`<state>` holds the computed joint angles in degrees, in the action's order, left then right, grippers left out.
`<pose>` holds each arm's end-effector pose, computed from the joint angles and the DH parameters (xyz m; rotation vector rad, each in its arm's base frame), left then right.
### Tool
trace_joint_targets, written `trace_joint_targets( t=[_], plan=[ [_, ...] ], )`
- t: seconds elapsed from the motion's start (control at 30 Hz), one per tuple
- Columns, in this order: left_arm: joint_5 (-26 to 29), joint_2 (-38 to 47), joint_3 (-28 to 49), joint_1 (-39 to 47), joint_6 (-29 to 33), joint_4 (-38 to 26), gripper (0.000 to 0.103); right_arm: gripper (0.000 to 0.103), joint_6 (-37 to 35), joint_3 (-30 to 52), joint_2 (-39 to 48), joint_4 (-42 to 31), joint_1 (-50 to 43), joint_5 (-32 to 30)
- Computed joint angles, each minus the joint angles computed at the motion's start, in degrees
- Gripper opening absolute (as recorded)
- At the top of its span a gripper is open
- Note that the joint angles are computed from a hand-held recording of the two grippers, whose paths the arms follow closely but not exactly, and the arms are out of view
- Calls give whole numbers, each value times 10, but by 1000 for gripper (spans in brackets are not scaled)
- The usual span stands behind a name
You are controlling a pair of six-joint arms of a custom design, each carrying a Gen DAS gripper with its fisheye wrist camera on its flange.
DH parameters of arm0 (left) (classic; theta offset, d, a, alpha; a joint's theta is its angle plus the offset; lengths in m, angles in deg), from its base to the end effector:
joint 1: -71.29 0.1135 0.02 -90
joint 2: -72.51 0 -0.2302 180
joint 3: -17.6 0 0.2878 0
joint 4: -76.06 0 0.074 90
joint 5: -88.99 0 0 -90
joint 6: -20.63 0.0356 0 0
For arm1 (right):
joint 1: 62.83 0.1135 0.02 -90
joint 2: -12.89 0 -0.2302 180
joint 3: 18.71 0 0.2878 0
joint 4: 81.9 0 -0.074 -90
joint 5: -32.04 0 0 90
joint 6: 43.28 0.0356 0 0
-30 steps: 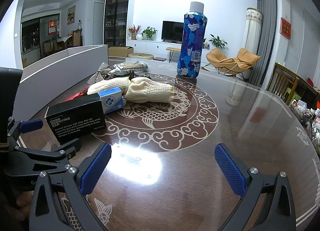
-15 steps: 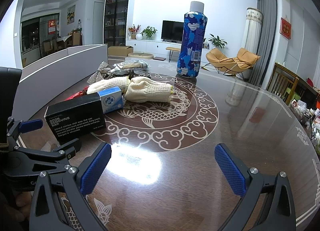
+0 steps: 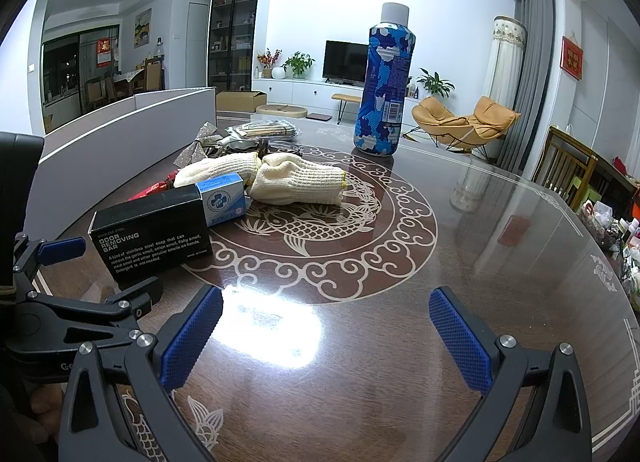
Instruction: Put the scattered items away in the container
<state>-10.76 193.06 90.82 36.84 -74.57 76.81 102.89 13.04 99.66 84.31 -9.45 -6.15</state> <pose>0.3391 -0.2253 0.0209 0.5208 2.3146 -0.1299 0.1458 0.1492 0.0180 0.2522 2.1845 -0.2789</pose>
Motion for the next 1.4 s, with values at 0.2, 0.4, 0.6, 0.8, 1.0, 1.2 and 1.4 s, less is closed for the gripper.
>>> trace_joint_targets(
  t=[0.2,0.4,0.6,0.8,1.0,1.2,1.4],
  plan=[
    [0,0,0,0,0,0,103,103,1,1,1,-2,0,0],
    [0,1,0,-1,0,0,103,103,4,2,1,-5,1,1],
    [0,2,1,-1,-1,0,103,103,7,3,2,-9,1,1],
    [0,2,0,-2,-2,0,103,103,8,6,5,-10,1,1],
    [-1,2,0,-4,-3,0,103,103,8,7,5,-10,0,1],
    [-1,2,0,-5,-4,0,103,103,8,7,5,-11,0,1],
    [0,2,0,-4,-4,0,103,103,7,7,5,-11,-1,1]
  ],
)
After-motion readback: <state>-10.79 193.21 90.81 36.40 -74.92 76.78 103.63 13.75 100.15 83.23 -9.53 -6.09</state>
